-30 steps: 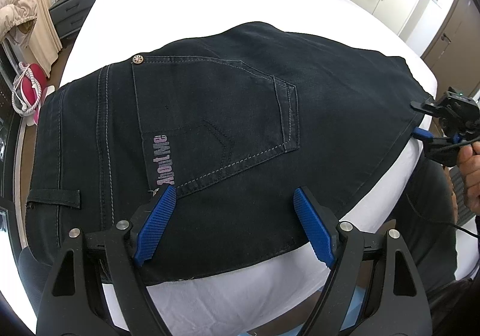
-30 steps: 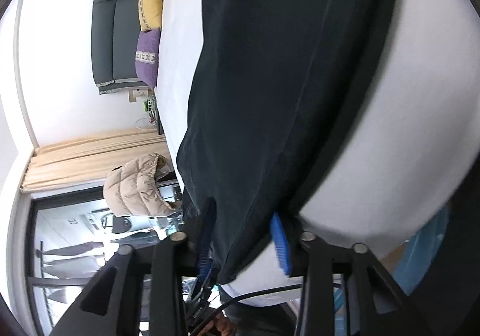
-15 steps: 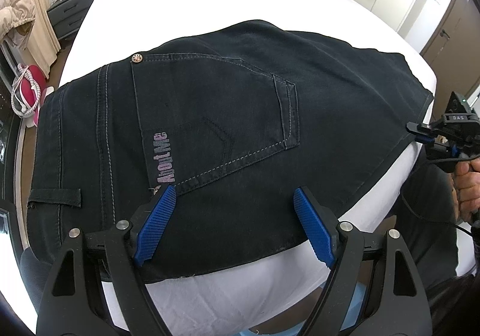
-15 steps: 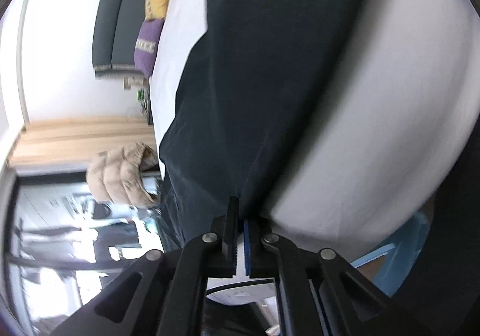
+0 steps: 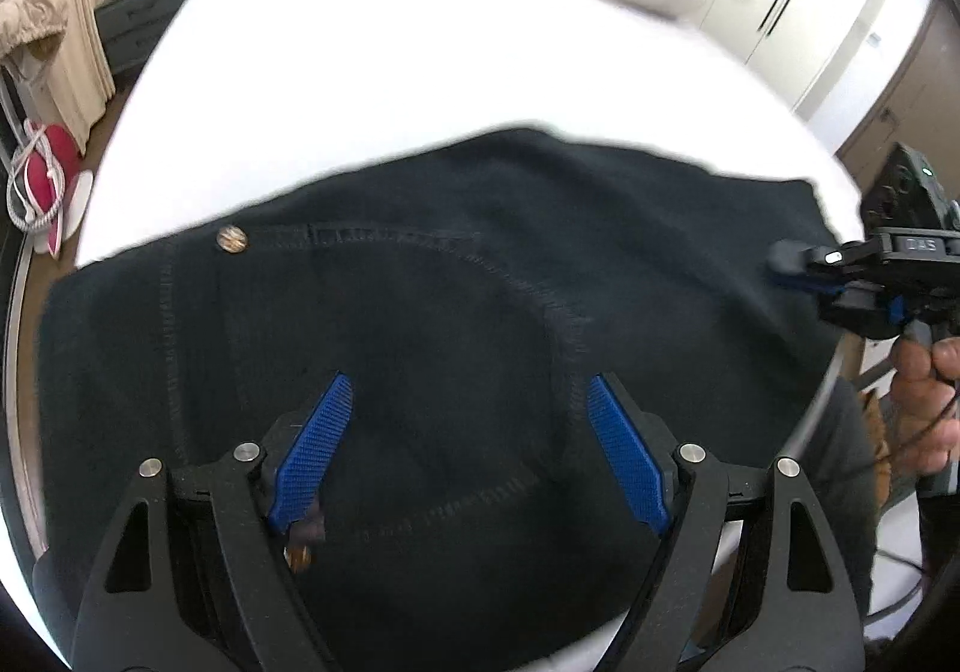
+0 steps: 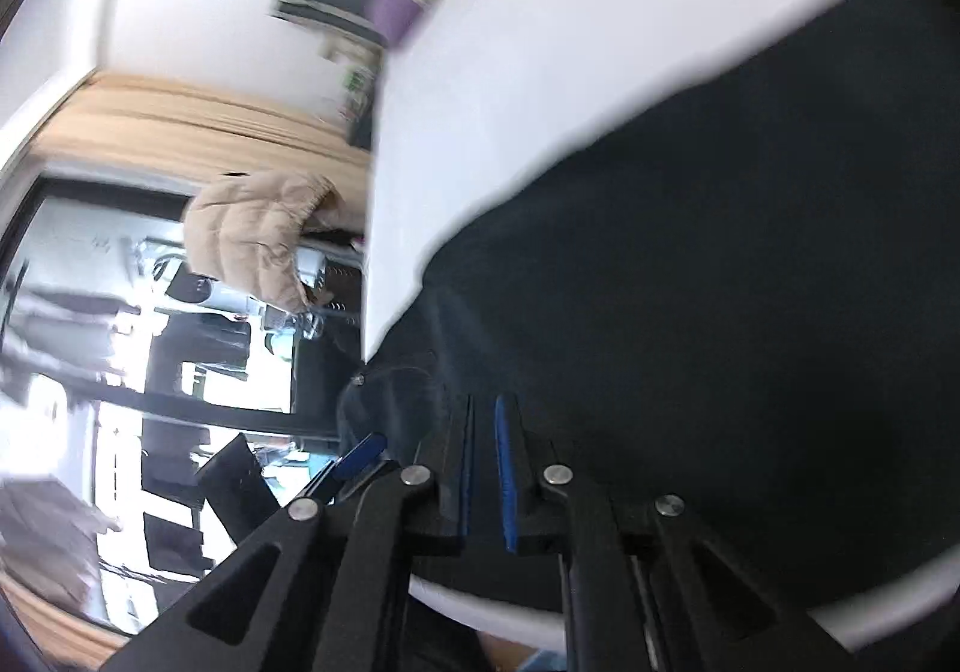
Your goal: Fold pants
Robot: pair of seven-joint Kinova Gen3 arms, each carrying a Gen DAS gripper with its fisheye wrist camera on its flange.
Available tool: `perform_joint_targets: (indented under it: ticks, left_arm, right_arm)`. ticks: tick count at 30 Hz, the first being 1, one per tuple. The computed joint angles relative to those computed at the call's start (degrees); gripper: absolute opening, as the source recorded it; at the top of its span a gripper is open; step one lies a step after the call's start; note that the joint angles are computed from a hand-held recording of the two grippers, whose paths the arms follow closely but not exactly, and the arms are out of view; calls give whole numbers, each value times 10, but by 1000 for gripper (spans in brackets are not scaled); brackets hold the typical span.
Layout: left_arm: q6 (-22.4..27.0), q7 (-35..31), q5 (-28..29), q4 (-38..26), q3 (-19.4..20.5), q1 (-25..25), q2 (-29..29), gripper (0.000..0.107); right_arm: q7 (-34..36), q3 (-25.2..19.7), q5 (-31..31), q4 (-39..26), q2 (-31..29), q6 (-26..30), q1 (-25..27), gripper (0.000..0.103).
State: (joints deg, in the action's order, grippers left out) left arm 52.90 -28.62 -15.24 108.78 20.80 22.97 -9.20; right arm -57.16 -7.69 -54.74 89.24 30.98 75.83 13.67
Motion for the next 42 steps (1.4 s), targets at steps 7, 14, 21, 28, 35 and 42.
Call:
perform_joint_targets:
  ticks: [7, 14, 21, 28, 35, 42]
  left_arm:
    - [-33, -21, 25, 55, -17, -7, -42, 78]
    - [9, 2, 24, 39, 25, -48, -61, 73]
    - [-40, -82, 19, -42, 3, -50, 8, 73]
    - [-87, -206, 99, -92, -70, -13, 140, 72]
    - [-115, -229, 121, -64, -104, -23, 125, 63]
    - [-94, -168, 61, -48, -104, -25, 96, 51]
  right_arm:
    - [-12, -11, -25, 15, 42, -99, 41, 0]
    - [-110, 104, -11, -36, 12, -223, 93, 0]
    - [-35, -18, -56, -18, 11, -93, 136, 5]
    - [-31, -25, -35, -37, 100, -38, 89, 0]
    - [-132, 20, -5, -198, 150, -123, 135, 0]
    - [-212, 40, 57, -184, 74, -215, 162, 6]
